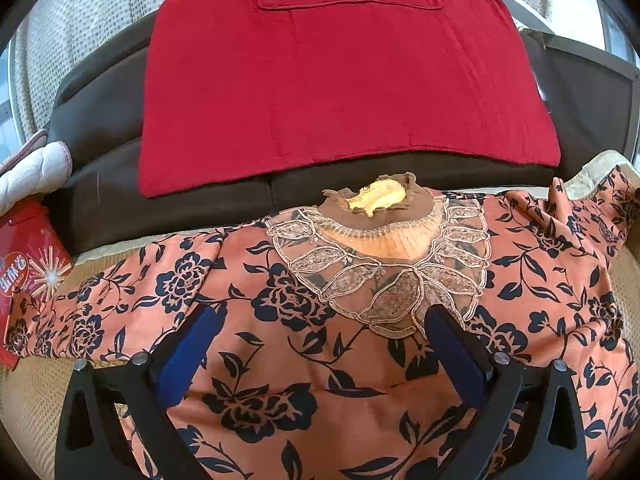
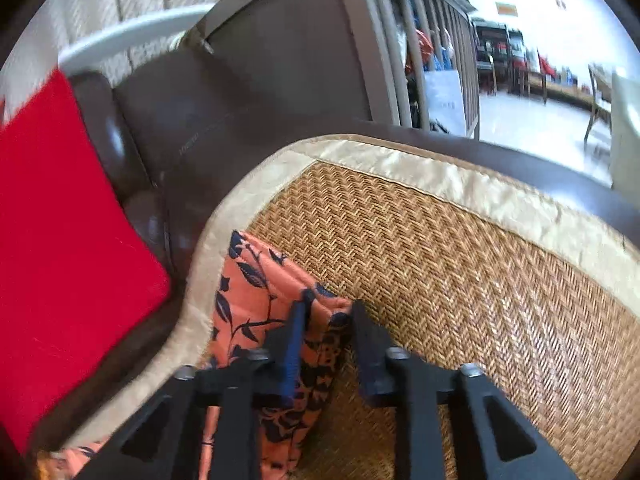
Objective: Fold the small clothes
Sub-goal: 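Grasp the blouse sleeve with the right tool while the left tool hovers over the body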
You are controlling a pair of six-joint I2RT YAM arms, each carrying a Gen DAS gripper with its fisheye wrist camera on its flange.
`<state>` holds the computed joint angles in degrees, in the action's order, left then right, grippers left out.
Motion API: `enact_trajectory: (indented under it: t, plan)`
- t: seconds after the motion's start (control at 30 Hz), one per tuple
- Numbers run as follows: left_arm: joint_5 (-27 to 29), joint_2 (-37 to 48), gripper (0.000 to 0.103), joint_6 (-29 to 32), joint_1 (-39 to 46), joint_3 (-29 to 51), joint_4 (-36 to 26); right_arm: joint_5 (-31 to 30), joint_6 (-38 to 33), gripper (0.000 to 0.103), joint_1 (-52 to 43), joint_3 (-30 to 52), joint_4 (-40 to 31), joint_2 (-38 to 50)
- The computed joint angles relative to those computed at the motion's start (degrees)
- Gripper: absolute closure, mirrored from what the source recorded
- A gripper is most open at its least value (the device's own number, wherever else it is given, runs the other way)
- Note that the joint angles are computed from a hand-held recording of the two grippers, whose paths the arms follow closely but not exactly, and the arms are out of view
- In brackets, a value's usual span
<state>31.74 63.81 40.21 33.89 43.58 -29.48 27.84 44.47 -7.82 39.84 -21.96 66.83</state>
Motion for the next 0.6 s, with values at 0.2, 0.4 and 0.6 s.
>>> enact_trajectory:
  t: [0.2,0.4,0.6]
  plan:
    - [2.54,1.07,0.0,-0.57,2.92,2.13,-0.93,-2.48,0.59,0.089,4.32,1.25,0.3,-3.88]
    - [7.65,4.7,0.0,0.59,9.83,7.72,-4.65,2.75,8.2,0.089,24.31,9.05,-2.52,-6.86]
    - [11.03,12.65,0.0,2.87,17.92,15.89,-6.52,9.61,10.87,0.089,47.14,27.83,0.26,10.54]
